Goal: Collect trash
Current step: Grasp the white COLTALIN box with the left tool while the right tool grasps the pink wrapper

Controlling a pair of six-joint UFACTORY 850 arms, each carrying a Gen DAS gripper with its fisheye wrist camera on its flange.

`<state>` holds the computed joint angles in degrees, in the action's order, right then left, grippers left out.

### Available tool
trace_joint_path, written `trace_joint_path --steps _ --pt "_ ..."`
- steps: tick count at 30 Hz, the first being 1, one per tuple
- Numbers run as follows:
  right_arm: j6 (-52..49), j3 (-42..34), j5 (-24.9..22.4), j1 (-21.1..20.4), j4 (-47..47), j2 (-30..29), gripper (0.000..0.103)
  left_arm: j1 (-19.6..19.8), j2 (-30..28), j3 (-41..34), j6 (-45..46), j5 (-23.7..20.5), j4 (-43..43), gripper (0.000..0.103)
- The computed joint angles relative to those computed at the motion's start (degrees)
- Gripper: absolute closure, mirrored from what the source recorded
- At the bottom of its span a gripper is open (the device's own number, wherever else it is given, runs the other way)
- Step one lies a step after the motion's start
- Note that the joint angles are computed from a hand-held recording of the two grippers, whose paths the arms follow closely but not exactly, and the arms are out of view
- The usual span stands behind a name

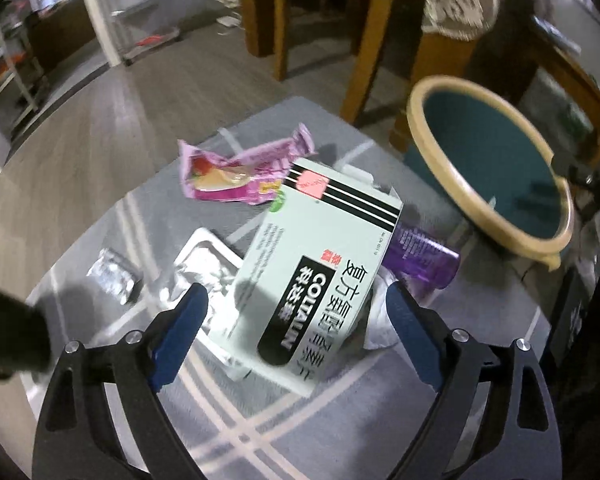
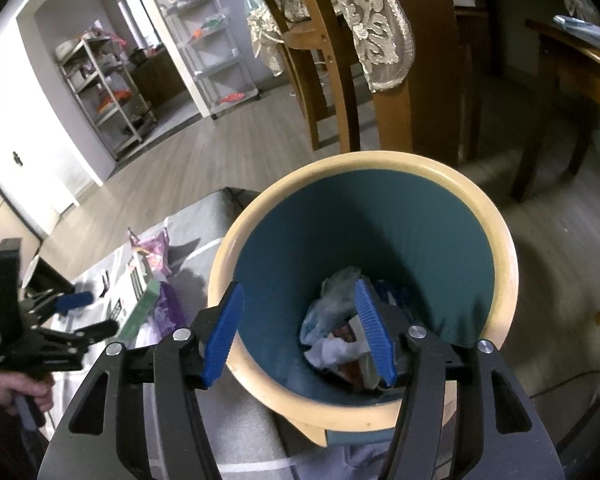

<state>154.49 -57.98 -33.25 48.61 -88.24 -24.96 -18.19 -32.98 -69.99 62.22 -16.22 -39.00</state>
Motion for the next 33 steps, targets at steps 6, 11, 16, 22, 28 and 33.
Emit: trace_joint_path --steps 6,11,16,22,28,33 --pt "-2.1 -0.79 -0.11 0.58 0.53 -0.37 0.043 -0.65 -3.39 -3.84 -7.14 -1.88 8.57 0.014" --pt "-2.76 -1.68 -0.6 1.16 -0.39 -0.79 0.043 -0.28 -3.33 -4.15 -2.42 -3.8 3.14 0.02" --pt "-3.8 -2.65 -0.22 1.49 -1.5 -1.39 0.043 0.85 -1.15 -1.35 5.71 -3.56 -4.75 0.026" --pt "-4.98 -3.76 0.38 1.78 -2.52 -2.05 0.043 3.18 3.01 3.81 18.23 -3.41 -20.12 0.028" --pt "-7.44 -6.14 2.35 1.87 -3.24 -3.66 0.043 6.06 6.88 9.47 23.62 -3.25 -29.98 0.028" --pt "-9.52 -8.94 5.22 1.12 -3.32 -5.56 0.043 8.39 8.66 12.64 22.66 -2.85 -32.31 0.028"
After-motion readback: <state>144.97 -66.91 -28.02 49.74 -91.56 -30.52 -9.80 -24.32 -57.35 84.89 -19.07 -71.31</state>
